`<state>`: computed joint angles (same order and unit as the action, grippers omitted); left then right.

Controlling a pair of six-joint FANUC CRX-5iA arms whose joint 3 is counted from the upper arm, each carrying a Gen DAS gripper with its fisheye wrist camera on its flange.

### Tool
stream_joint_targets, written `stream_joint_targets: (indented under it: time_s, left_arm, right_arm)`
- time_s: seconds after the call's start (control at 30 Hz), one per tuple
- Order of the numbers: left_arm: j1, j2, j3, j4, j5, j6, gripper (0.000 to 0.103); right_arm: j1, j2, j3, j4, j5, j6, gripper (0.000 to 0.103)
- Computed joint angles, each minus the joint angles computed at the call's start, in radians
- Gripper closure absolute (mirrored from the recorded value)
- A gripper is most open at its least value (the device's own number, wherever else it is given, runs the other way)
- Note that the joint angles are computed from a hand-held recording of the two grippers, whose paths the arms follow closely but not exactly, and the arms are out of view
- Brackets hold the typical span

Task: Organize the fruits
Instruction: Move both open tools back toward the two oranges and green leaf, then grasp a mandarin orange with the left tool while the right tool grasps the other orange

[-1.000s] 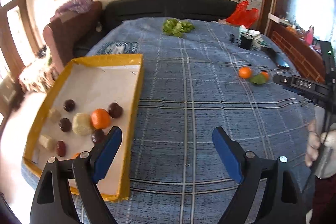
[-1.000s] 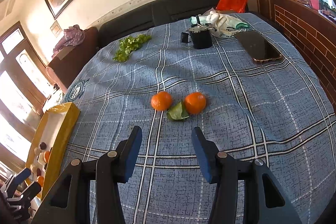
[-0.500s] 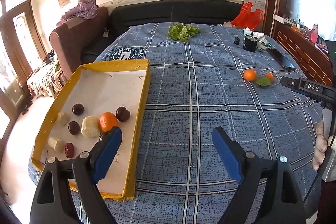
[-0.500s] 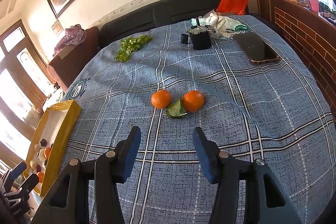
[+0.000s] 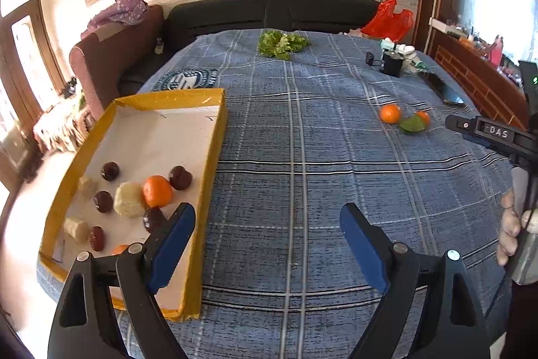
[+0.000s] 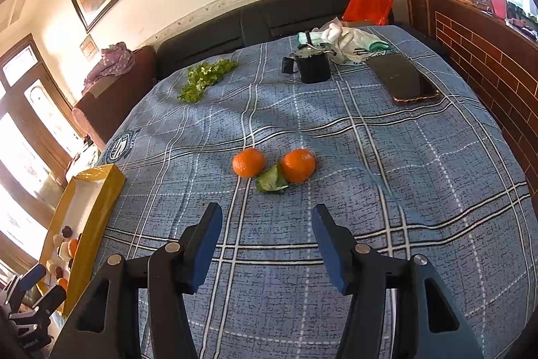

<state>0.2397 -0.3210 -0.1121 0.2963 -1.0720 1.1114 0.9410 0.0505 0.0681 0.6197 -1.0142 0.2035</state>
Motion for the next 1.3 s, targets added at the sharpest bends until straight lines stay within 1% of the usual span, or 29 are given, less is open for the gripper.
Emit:
stream_joint_targets:
  time_s: [0.13, 0.27, 0.3, 0.4, 0.5, 0.67, 0.77, 0.83, 0.93, 0.97, 1.0, 1.07, 1.13, 1.23, 1.3]
  left_arm:
    - [0.028, 0.019, 0.003, 0.085, -0.025, -0.037, 0.016]
    - [0.034, 0.061, 0.055, 0.123, -0.044, -0.052, 0.016]
    - [0.040, 0.077, 0.075, 0.149, -0.045, -0.055, 0.016]
    - [0.049, 0.112, 0.116, 0.200, -0.044, -0.051, 0.016]
    - [0.040, 0.153, 0.163, 0.228, -0.055, -0.043, 0.016]
    - [-0.012, 0.236, 0.232, 0.236, -0.091, -0.026, 0.016]
    - [-0.066, 0.283, 0.268, 0.205, -0.073, 0.009, 0.016]
    - [-0.092, 0.314, 0.285, 0.208, -0.065, 0.020, 0.016]
    - [-0.135, 0.371, 0.327, 0.202, -0.071, 0.049, 0.016]
    - [-0.151, 0.389, 0.339, 0.197, -0.068, 0.057, 0.016]
    - [-0.168, 0.409, 0.354, 0.189, -0.063, 0.068, 0.016]
    - [-0.195, 0.447, 0.388, 0.168, -0.064, 0.095, 0.016]
    - [-0.221, 0.500, 0.434, 0.153, -0.080, 0.126, 0.016]
    - [-0.251, 0.572, 0.499, 0.135, -0.117, 0.160, 0.016]
    - [-0.268, 0.608, 0.526, 0.134, -0.134, 0.172, 0.016]
  right_arm:
    - [-0.022, -0.007, 0.000, 0.010, -0.011, -0.015, 0.043]
    - [-0.059, 0.005, 0.022, -0.010, -0.018, -0.005, 0.039]
    - [-0.065, 0.011, 0.030, -0.021, -0.017, 0.004, 0.039]
    - [-0.095, 0.053, 0.074, -0.073, -0.012, 0.044, 0.039]
    - [-0.115, 0.094, 0.104, -0.090, -0.020, 0.048, 0.039]
    - [-0.135, 0.134, 0.121, -0.090, -0.035, 0.044, 0.039]
    - [-0.145, 0.147, 0.128, -0.109, -0.020, 0.068, 0.039]
    - [-0.153, 0.153, 0.133, -0.133, 0.000, 0.085, 0.039]
    - [-0.154, 0.163, 0.140, -0.147, 0.010, 0.113, 0.040]
    - [-0.151, 0.164, 0.140, -0.141, 0.011, 0.117, 0.041]
    - [-0.151, 0.166, 0.143, -0.143, 0.011, 0.123, 0.048]
    - [-0.153, 0.165, 0.146, -0.165, 0.019, 0.148, 0.058]
    - [-0.147, 0.171, 0.154, -0.159, 0.002, 0.158, 0.064]
    - [-0.142, 0.169, 0.160, -0.168, -0.015, 0.168, 0.066]
    - [-0.146, 0.148, 0.144, -0.177, -0.006, 0.149, 0.066]
